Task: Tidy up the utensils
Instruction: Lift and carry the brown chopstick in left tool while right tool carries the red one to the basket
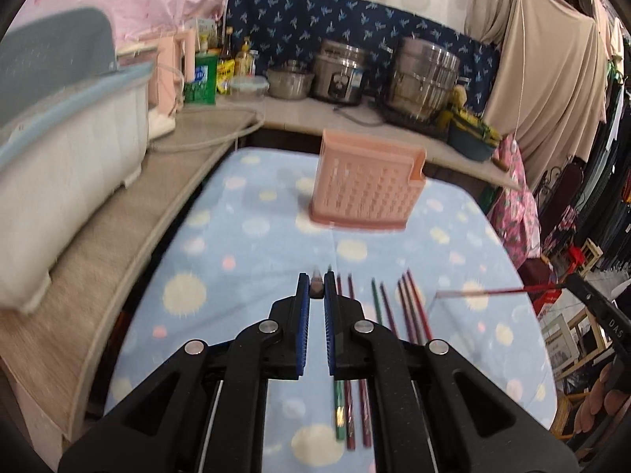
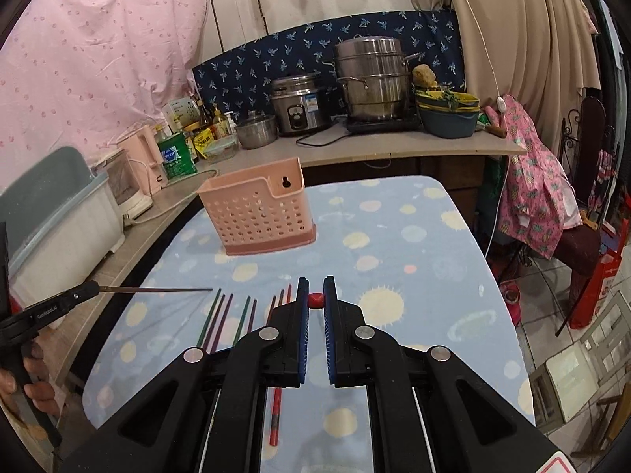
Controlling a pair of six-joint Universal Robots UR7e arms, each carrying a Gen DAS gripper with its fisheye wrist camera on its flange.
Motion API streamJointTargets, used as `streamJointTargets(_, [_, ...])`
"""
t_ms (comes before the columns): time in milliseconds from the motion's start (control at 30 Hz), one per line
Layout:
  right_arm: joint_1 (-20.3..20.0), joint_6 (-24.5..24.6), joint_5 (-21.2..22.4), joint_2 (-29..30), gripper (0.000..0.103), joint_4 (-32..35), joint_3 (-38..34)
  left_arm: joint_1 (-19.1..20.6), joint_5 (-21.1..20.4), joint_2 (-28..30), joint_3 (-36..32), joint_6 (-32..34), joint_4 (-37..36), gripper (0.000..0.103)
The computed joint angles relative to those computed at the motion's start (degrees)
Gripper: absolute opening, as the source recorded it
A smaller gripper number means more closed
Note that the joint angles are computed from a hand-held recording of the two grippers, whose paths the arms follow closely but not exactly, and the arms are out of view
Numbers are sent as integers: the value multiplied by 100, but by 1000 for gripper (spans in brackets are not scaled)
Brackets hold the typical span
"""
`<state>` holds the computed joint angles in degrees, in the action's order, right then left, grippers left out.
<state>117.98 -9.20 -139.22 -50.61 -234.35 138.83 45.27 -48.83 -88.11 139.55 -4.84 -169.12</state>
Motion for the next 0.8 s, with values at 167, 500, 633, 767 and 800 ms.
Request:
streamJointTargets(167, [-130,-67,305,-469,7,813,-509,-48,12,481,-760,487,-298,7])
streamJointTargets(500, [-225,-534,816,-590,7,1412,-1898,-112,-124,1372,-2234,1201,-897,7])
streamJointTargets(633, [-269,-789,1029,-425,7,1599,-2616,22,-298,1789,-2861,1325,-1134,7])
streamJointTargets(767, [-306,-1091,1096,-125,7,1722,-3363,180,-368,2261,-3484,1483,-1317,7])
streamJointTargets(800, [-333,-1117,1127,-67,7,1770,-3503,216,-364,2368,-3598,1509,-1348,7])
